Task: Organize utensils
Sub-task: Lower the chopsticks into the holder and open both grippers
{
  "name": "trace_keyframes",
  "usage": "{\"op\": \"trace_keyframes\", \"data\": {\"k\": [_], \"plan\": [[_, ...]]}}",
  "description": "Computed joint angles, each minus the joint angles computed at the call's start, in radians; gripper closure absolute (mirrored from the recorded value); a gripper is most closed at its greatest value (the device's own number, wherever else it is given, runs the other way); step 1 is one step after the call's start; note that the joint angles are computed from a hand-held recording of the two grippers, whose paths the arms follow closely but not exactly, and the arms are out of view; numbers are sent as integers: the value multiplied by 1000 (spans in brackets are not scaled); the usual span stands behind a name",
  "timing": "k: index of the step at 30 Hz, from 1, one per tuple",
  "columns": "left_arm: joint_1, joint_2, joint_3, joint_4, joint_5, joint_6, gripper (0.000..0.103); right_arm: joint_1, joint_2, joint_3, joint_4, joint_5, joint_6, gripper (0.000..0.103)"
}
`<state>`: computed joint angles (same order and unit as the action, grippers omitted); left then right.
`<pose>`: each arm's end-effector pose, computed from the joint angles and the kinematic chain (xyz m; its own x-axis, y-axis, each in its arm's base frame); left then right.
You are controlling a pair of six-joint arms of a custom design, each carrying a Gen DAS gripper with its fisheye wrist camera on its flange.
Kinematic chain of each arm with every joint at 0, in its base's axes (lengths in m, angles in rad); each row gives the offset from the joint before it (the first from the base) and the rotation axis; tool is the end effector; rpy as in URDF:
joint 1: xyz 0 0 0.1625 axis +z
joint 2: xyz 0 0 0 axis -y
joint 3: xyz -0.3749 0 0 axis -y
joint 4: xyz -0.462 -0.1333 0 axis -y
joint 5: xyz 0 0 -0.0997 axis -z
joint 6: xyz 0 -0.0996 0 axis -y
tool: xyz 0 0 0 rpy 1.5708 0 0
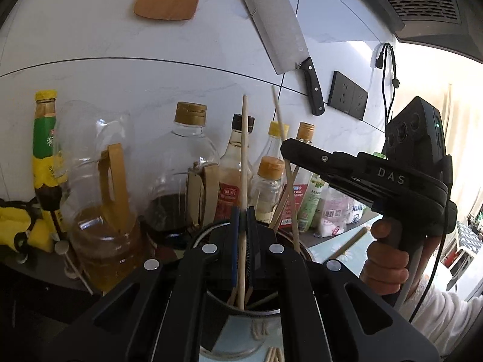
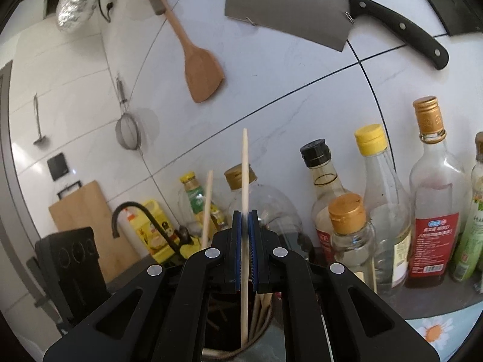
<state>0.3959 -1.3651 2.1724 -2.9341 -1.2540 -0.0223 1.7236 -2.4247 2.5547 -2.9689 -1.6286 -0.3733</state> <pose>-0.4262 -0.3563 0.1680 -0.5355 0.8058 -0.2528 0.7719 0.3456 -0.5336 0.1717 -0.2772 0.4145 -0.9100 -0.1982 0.3641 -0.4051 0.2388 -0.8825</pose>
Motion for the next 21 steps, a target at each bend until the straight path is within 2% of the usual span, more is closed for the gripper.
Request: {"op": "trace_keyframes", "data": {"k": [6, 9, 12, 13, 15, 19, 20, 21], "plan": [[-43, -56, 42, 47, 71, -41, 98, 13, -40, 8, 43, -20, -30, 98], [-60, -78, 60, 65, 104, -76, 98, 19, -6, -4, 18, -36, -46, 98], [-80, -103, 73, 99, 150, -113, 96, 9, 12, -11, 11, -12, -48, 98], [-94, -118, 82, 114, 181, -130, 93, 13, 13, -11, 12, -15, -57, 98], [-116, -146, 97, 141, 227, -154, 67, 10, -11, -4, 45, 4, -81, 98], [-141, -208, 120, 206, 273, -218, 53, 34, -56, 2, 113, -24, -138, 98], [-148, -221, 123, 227, 290, -236, 46, 45, -66, 3, 129, -40, -155, 98], [-151, -227, 125, 237, 298, -241, 45, 60, -76, 5, 141, -65, -174, 98]]}}
